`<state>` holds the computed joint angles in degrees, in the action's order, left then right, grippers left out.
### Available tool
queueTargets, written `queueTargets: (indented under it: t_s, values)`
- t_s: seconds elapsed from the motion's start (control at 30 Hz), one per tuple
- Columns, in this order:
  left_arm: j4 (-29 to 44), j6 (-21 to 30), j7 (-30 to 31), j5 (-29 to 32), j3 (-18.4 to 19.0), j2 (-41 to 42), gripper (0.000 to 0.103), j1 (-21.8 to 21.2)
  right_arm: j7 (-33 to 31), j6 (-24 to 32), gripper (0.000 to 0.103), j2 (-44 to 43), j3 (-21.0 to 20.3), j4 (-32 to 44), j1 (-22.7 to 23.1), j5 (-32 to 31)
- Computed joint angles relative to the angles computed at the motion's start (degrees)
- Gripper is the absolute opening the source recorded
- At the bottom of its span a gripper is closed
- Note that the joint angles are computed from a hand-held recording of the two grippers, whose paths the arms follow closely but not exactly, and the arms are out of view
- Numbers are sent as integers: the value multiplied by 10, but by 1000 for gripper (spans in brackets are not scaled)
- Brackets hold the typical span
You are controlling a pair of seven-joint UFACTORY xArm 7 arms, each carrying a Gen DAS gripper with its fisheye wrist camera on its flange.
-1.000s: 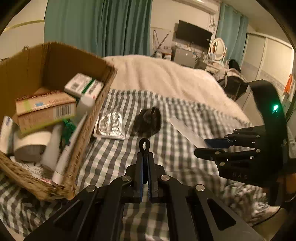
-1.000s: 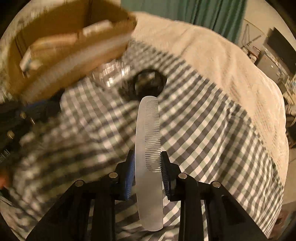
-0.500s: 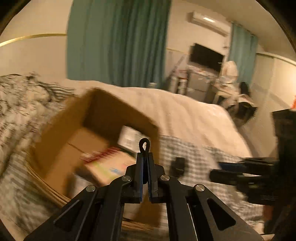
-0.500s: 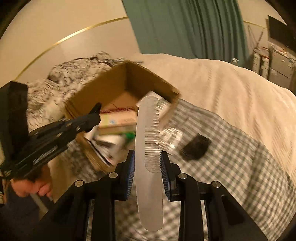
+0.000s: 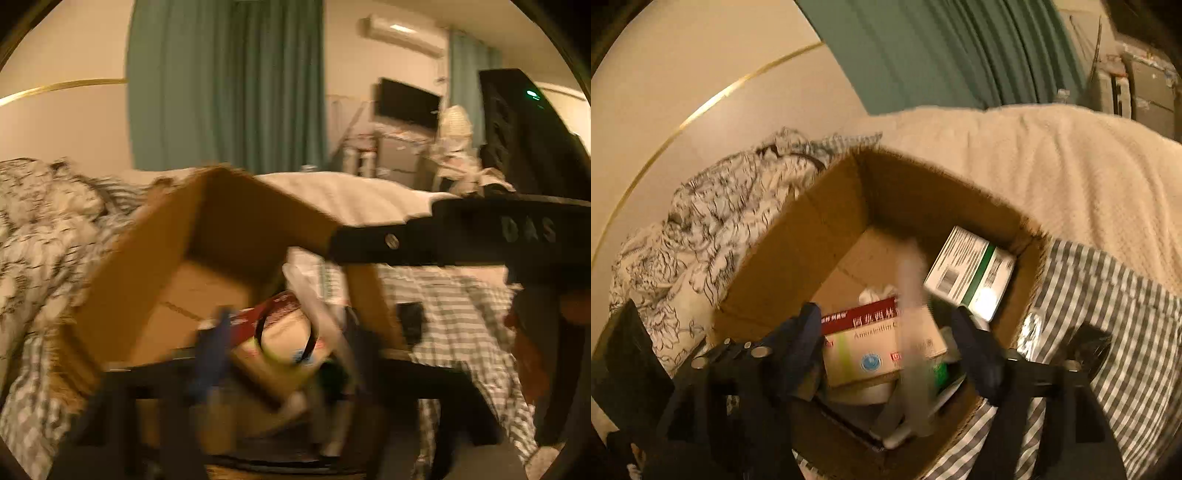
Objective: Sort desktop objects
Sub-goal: 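Drop the ring and comb into the cardboard box, then grasp the foil blister pack with left while right grasps the black round case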
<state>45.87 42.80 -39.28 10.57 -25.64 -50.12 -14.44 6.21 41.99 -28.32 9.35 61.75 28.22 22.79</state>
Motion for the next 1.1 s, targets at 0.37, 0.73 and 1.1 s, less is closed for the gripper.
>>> queueTargets:
  t_s: [0.37,0.73,1.1]
  values:
    - [63,71,-60,15,-91,7,103,7,-31,187,74,-188,-42,-22,-83,-113]
    - [159,89,-182,18,-217,189,103,-8,-105,229,74,-304,-132,-127,-143,-93]
    - [222,122,-249,168,-266,424,103,66,-155,219,74,-299,-179,-171,-167,-33]
